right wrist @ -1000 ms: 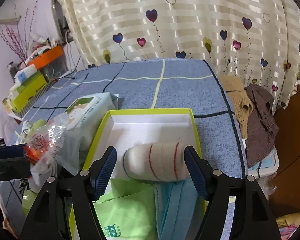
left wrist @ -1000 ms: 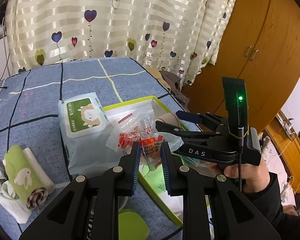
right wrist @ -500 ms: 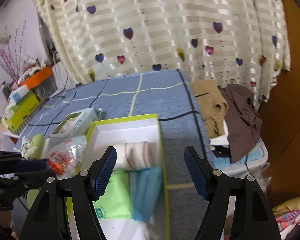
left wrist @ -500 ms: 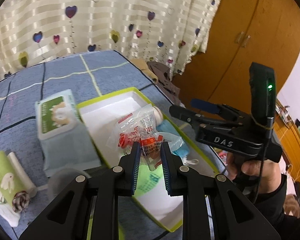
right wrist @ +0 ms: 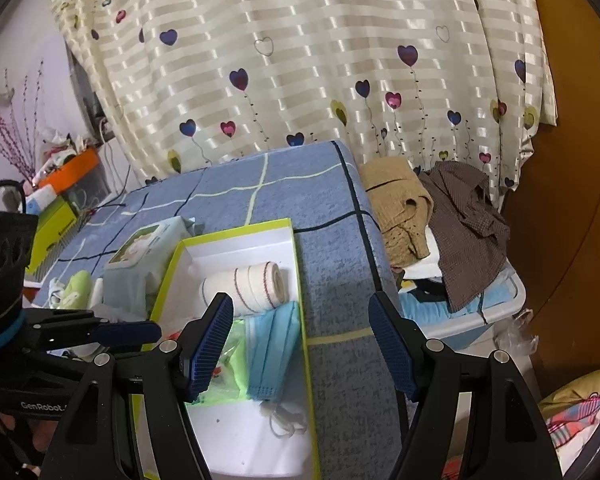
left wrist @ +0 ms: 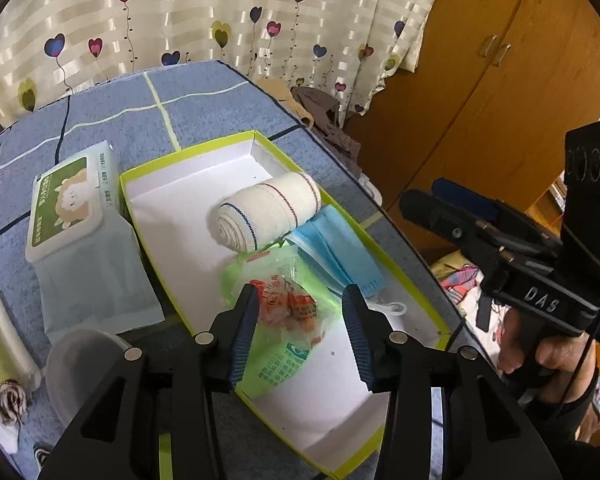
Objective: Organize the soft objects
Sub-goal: 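Lower the bandage and orange-item bag into the white box and release both, then move the left gripper toward the black-and-white striped sock on the bed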
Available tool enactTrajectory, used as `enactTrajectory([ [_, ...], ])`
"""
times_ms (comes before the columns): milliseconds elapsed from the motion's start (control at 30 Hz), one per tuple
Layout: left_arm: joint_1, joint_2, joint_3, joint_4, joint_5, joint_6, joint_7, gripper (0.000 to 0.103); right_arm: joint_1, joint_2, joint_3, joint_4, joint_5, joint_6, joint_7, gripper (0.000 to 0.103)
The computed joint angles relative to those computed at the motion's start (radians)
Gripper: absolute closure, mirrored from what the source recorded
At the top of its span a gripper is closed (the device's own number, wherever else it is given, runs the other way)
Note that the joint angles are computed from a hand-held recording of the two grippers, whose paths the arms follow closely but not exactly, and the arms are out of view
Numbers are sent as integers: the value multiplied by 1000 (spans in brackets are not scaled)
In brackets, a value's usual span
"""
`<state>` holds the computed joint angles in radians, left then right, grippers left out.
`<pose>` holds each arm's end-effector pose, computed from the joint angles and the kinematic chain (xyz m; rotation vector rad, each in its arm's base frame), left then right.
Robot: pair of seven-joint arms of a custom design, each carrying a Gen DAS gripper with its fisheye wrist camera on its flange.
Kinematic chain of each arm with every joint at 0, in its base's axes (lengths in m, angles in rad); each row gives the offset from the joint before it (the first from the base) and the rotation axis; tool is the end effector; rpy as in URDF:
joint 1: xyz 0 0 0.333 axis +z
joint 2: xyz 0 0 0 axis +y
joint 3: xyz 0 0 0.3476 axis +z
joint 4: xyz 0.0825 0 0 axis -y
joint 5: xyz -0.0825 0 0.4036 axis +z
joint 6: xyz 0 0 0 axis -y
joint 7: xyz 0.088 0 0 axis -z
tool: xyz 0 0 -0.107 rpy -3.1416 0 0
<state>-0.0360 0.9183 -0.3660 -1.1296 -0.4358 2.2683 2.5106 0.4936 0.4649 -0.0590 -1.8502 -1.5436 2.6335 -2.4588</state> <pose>0.8009 -0.2341 0.3151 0.9202 -2.7292 1.0195 0.6075 0.3132 0.3020 -1.2071 2.0001 -0.8298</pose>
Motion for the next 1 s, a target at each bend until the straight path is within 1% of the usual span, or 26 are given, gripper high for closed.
enactTrajectory([
  [200,48,-41,-23,-55,-58,12,15,58,27,3,10,22,47,-25,-59,33],
  [367,105,-114,-50,-161,-135,46,92,58,62,3,14,45,79,-49,-115,33],
  [467,137,-152,-59,-213,-190,49,137,58,85,2,16,58,92,-65,-138,33],
  [733,180,-224,-45,-305,-302,50,221,58,138,10,22,91,137,-112,-191,33],
  [1000,186,-265,-15,-360,-352,73,263,58,172,24,18,122,172,-129,-227,33],
])
